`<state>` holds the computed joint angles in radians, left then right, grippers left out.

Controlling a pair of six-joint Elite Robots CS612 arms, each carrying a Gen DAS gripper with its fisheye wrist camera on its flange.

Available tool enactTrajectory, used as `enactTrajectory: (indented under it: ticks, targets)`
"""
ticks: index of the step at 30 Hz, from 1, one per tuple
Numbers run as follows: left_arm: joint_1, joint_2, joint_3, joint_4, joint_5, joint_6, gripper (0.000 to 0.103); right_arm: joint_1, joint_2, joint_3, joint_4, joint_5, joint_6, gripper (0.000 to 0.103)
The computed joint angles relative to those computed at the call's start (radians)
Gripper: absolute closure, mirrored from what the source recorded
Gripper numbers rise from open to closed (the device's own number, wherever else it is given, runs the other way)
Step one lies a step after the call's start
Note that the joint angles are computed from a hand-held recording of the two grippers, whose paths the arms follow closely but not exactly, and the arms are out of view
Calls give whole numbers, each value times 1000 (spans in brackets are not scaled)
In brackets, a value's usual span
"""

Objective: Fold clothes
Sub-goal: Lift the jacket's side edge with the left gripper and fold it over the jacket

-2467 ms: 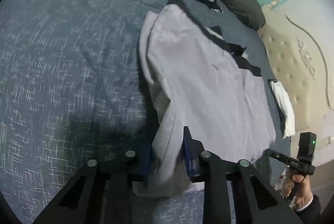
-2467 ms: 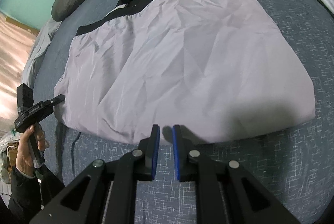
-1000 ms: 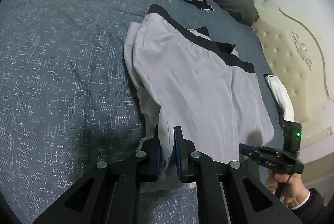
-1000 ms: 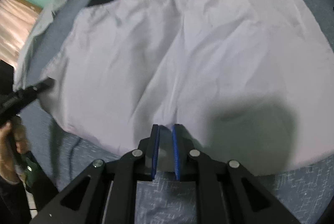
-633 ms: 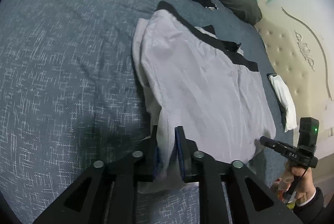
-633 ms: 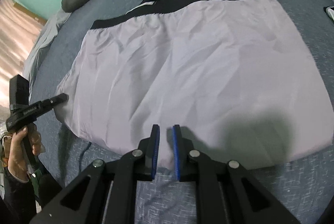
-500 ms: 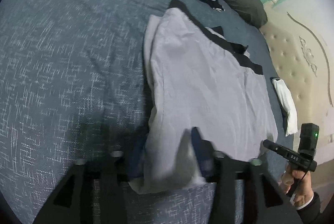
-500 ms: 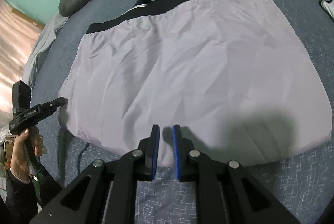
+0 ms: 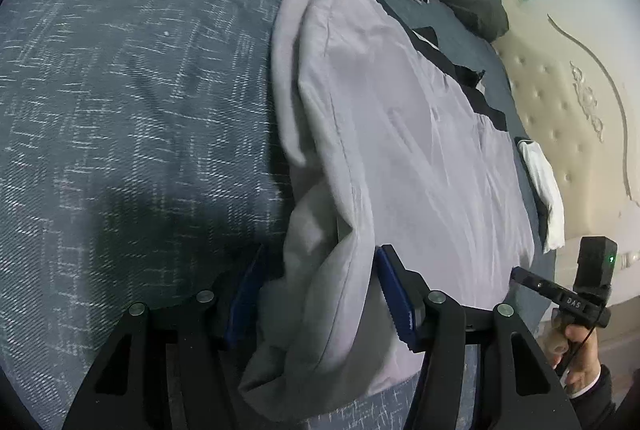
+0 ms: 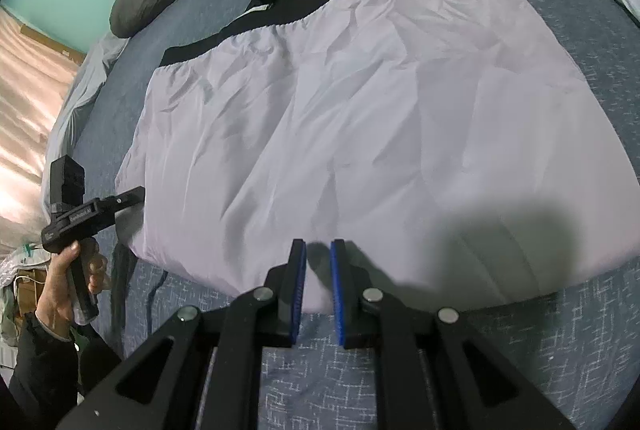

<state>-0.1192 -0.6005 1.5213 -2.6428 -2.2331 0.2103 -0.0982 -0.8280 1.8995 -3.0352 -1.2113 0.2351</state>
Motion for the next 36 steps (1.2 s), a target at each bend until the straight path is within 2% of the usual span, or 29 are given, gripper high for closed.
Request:
enactTrajectory:
  ticks: [1, 3, 7, 19, 29, 36]
  targets:
    - [0, 0, -3, 7, -4, 3, 58, -2, 0, 2, -2, 1, 1, 93]
    - [0, -2, -3, 20, -11, 21, 70, -6, -1, 5, -5, 1, 3, 93]
    - [-7, -18, 10, 7, 5, 35, 80, -13, -5, 13, -15, 1, 11, 93]
    - [-26, -89, 54, -50, -18, 28, 86, -41, -18, 47, -73, 19, 33, 93]
    - [-85, -170, 86, -51, -46, 49, 86, -77, -27, 86, -146, 67, 69, 93]
    - [-143, -214, 105, -53, -20, 59, 87, -113, -32, 119, -218, 118, 94, 93]
